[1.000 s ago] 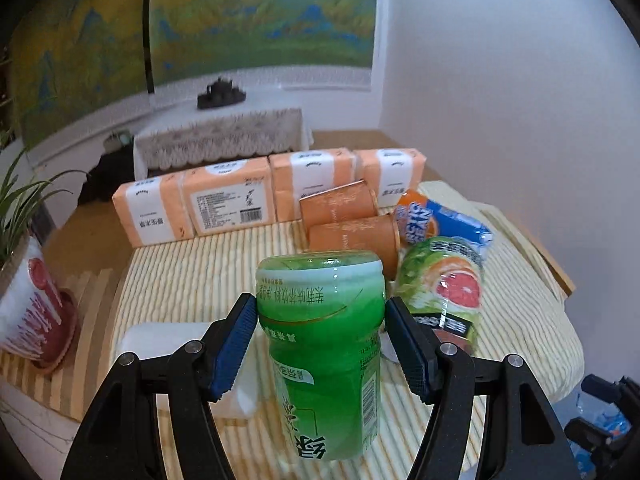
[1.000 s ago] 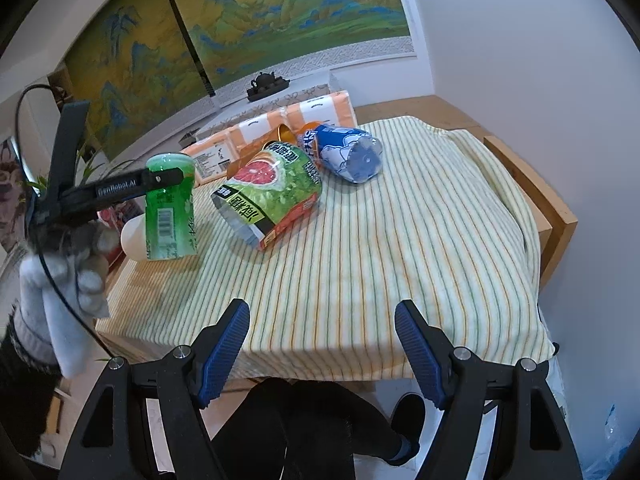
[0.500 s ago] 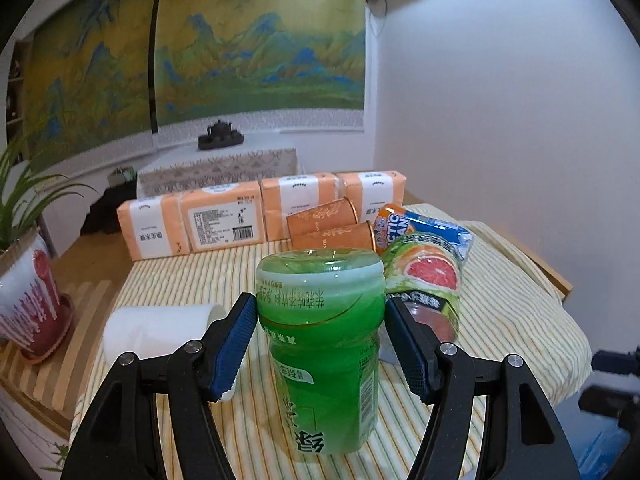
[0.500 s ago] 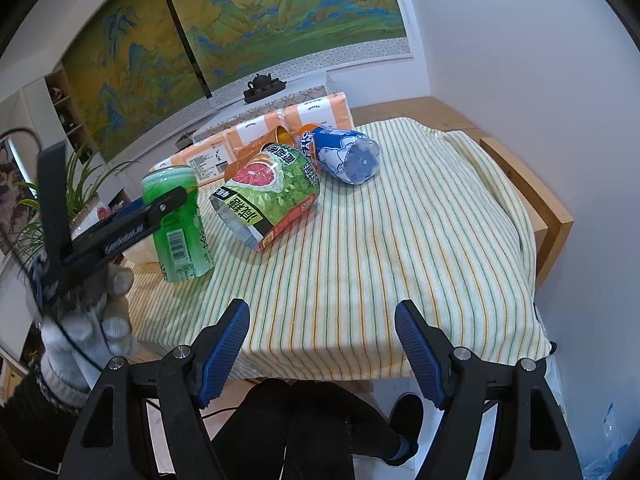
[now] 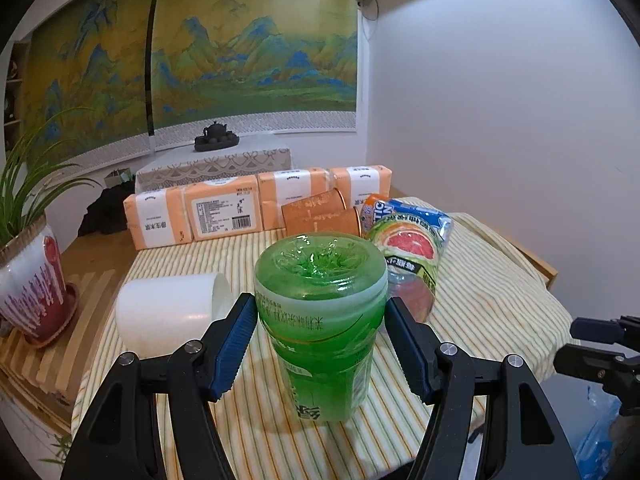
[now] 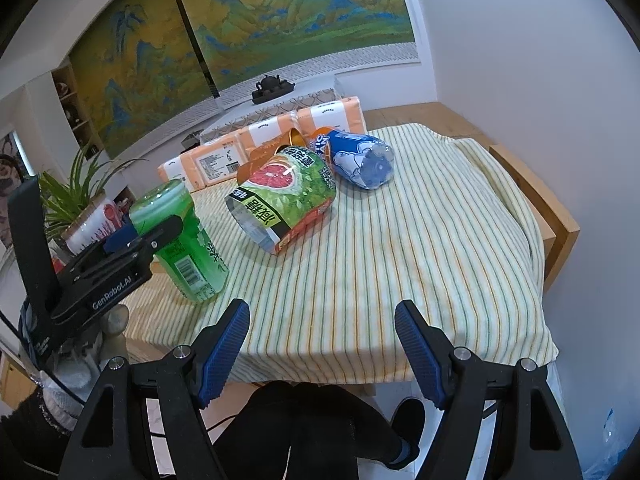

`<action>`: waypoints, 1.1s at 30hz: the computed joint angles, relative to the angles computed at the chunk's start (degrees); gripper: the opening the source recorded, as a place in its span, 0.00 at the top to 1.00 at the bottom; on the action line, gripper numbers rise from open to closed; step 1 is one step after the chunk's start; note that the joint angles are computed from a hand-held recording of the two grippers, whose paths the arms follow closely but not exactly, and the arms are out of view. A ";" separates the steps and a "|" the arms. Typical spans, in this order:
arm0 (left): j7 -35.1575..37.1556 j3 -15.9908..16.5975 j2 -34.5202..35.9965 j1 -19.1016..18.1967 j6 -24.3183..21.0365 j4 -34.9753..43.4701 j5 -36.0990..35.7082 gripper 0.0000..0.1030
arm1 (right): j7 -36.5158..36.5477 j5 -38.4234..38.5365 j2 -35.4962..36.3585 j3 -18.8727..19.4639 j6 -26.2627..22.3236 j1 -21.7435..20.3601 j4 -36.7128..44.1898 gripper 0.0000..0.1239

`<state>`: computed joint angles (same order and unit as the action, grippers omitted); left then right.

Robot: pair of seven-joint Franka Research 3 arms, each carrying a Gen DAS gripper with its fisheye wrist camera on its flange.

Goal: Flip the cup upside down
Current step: 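Lower the upright green bottle onto the cloth and open the left tool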

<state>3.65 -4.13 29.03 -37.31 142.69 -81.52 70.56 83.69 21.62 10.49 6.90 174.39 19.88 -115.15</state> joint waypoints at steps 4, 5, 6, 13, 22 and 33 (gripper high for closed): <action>-0.61 -0.32 -0.91 0.06 0.35 -1.37 0.07 0.33 | 0.40 -0.89 -0.03 -0.25 0.84 0.69 -0.10 0.42; -0.36 -0.48 -1.02 0.09 0.38 -1.51 -0.02 0.32 | 0.64 -1.27 -0.08 -0.38 1.11 0.93 -0.21 0.42; -0.35 -0.55 -1.13 0.08 0.42 -1.69 0.05 0.32 | 0.93 -1.66 -0.02 -0.51 1.24 1.15 -0.14 0.42; -1.84 -0.93 -2.54 0.21 1.21 -3.44 1.73 0.20 | 5.15 -7.25 -0.22 -3.11 3.20 3.98 -0.55 0.42; -5.05 -1.79 -5.39 1.27 1.96 -7.26 3.33 0.16 | 9.68 -12.14 0.18 -4.80 4.33 5.91 -0.19 0.42; -7.45 -5.51 -12.81 3.52 -3.97 -15.30 2.99 0.15 | 24.63 -27.30 2.32 -23.20 9.60 22.87 1.26 0.41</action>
<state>-3.80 -9.64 16.23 -33.79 138.73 -96.82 73.55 108.32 -5.68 12.82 -16.31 183.99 42.75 -113.88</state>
